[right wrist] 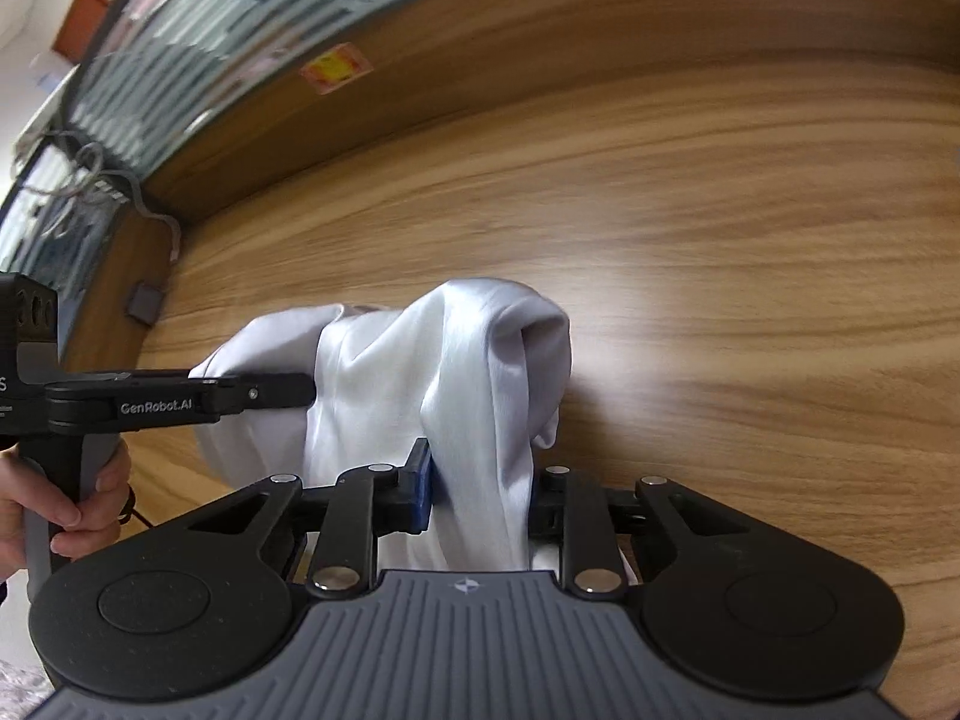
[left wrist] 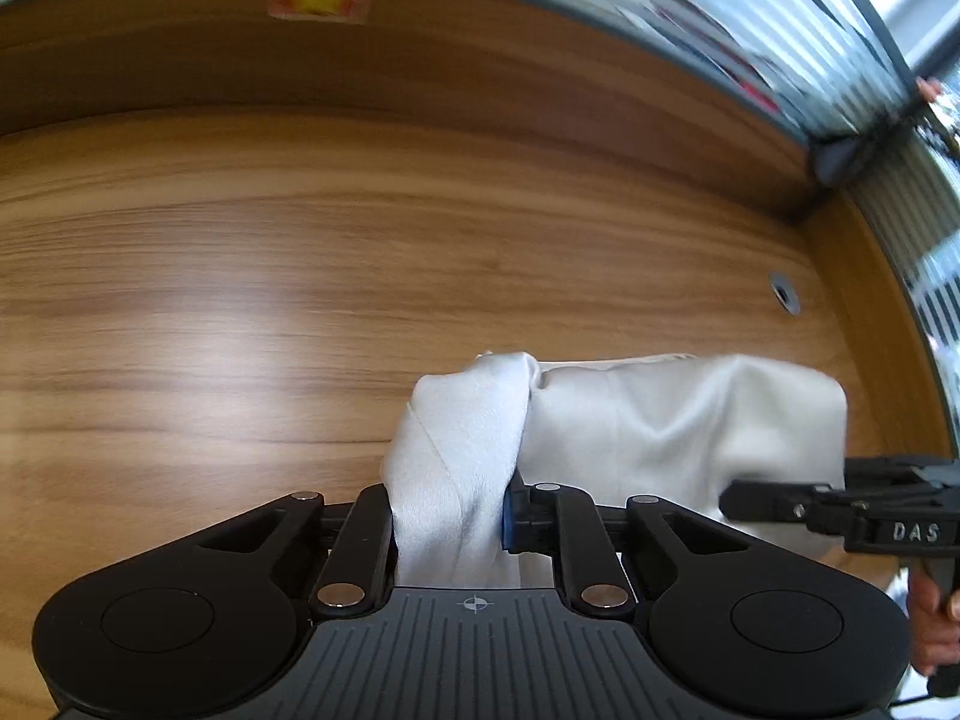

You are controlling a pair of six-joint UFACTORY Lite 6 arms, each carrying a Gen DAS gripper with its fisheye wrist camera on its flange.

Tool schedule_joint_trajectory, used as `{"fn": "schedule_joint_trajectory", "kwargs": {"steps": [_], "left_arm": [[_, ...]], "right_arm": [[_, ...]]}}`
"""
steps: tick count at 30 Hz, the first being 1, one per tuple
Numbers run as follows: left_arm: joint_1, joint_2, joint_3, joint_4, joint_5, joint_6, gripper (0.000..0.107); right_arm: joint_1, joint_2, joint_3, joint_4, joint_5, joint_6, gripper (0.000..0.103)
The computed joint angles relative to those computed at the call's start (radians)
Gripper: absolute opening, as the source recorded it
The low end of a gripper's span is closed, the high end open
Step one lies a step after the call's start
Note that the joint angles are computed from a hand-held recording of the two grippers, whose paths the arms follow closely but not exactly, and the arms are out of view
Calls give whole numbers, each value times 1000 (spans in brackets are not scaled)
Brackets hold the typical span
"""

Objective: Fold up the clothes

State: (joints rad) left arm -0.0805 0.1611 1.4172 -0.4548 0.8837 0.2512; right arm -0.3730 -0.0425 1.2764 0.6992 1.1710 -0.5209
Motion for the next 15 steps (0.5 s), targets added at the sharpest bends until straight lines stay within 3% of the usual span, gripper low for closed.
{"fn": "schedule_joint_trajectory", "kwargs": {"steps": [8,11,15], "left_arm": [[225,-69,19,24,78,59,17],[358,-12,103,-16,145,160,17],[518,185,351,-34,270,265,17]], "right_arm": [[262,97,138,22,-83,134,25],[399,154,224,-13,-149,258,25],[592,290,377,-88,-253,457,25]]}}
